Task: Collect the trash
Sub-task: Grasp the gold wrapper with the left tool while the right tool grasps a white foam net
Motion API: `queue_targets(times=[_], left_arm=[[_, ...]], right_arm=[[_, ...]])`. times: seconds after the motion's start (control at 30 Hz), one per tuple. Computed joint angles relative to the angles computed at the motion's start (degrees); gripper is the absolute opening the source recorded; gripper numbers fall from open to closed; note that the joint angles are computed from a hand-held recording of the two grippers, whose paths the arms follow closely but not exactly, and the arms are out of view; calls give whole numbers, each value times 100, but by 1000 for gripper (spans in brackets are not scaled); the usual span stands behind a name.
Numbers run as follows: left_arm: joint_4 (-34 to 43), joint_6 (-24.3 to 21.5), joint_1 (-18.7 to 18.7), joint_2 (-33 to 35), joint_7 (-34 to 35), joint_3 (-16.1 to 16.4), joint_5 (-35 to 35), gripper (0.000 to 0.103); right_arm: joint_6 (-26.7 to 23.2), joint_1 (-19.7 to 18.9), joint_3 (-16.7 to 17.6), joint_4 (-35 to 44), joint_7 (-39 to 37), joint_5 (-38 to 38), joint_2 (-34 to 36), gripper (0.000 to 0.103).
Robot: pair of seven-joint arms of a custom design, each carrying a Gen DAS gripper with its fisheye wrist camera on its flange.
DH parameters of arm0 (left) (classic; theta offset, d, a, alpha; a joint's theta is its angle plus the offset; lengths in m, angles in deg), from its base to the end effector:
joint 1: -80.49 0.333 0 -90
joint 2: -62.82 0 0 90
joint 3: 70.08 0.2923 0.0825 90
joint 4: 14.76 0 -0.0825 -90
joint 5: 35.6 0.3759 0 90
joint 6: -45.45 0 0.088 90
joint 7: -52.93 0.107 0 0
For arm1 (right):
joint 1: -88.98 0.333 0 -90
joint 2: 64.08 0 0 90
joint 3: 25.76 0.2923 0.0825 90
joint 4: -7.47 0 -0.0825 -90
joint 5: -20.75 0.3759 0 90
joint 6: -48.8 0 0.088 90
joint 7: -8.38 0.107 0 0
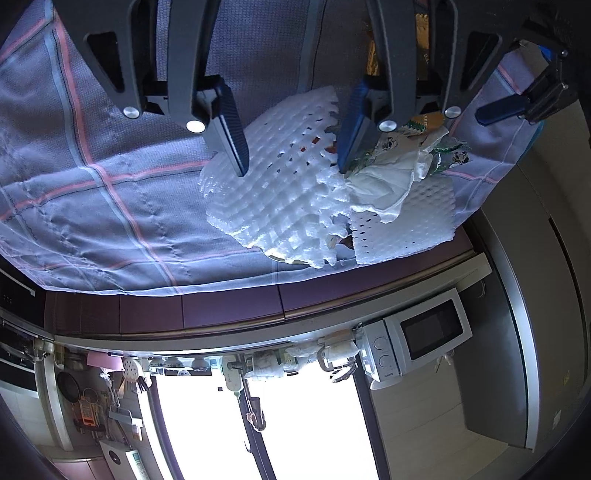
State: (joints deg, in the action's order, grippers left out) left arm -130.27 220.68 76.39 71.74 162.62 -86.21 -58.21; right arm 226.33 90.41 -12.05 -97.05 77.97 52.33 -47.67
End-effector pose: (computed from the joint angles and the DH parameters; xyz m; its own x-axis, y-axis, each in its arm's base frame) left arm 0.5927 -0.1780 0.4624 -0.3354 -0.9366 0.1017 -0.6137 0.1353 -0.7779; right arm 0.6491 0.1142 0.4735 0.1611 -0.9573 -0.2401 -0.5775 0.1059 -0.8095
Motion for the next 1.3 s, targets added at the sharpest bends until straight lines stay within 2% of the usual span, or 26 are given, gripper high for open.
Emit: queue_targets(times=[0.07,0.13,0.17,0.23,0.3,0.37,0.5,0.57,0.63,0.67,0.73,0.77,0.8,0.87,0.9,0.97,1.0,1.1,1.13,1.3], left_arm=[[172,-288,99,134,184,-120,-234,58],[334,-528,216,261,465,-242,-562,39],[387,-607,237,306,560,-266,-681,34],[478,-691,282,404,769,-314,-915,17],[535,-739,336,458,1013,-381,-1187,7],[552,-812,393,429,1236,-428,-1465,6],[352,-914,516,110,2174,-539,-2416,1],[296,-1034,513,-28,2585,-497,-2842,1],[254,-1079,408,-109,2707,-393,-3018,3],[253,-1092,344,-108,2705,-325,-3051,8],[288,-1340,248,-122,2662,-164,-3063,39],[334,-1439,171,-87,2518,-67,-2954,45],[344,-1637,171,-119,2540,-12,-3048,58],[507,-1956,149,-11,2605,68,-3257,60],[582,-2044,121,51,2546,105,-3224,59],[752,-2236,81,190,2347,158,-3054,50],[798,-2271,87,243,2334,154,-3059,43],[904,-2427,113,311,2181,161,-2955,14],[924,-2469,136,328,2176,153,-2975,9],[705,-2343,172,113,2551,98,-3247,3]], right_arm=[[12,-178,183,-12,-186,210,-13,31],[35,-297,298,-25,-364,418,-40,26],[30,-316,305,-16,-412,489,-56,23],[52,-456,450,-27,-695,784,-106,18],[108,-495,490,-40,-922,1024,-164,18],[186,-582,605,-52,-1268,1370,-233,17],[284,-692,792,11,-2079,2152,-349,17],[335,-695,839,53,-2448,2502,-398,17],[371,-646,838,101,-2748,2768,-420,17],[374,-586,788,124,-2809,2827,-421,17],[295,-505,706,167,-2938,3011,-425,17],[256,-441,636,175,-2947,3050,-423,17],[219,-354,541,168,-2911,3025,-422,17],[160,-192,364,153,-2861,3010,-420,18],[129,-107,271,150,-2822,2993,-412,18],[65,21,125,156,-2789,2995,-395,18],[45,60,81,156,-2806,3012,-394,18],[40,114,32,165,-2973,3162,-406,18],[33,117,29,178,-3063,3252,-414,18],[-24,188,-25,264,-3581,3747,-468,18]])
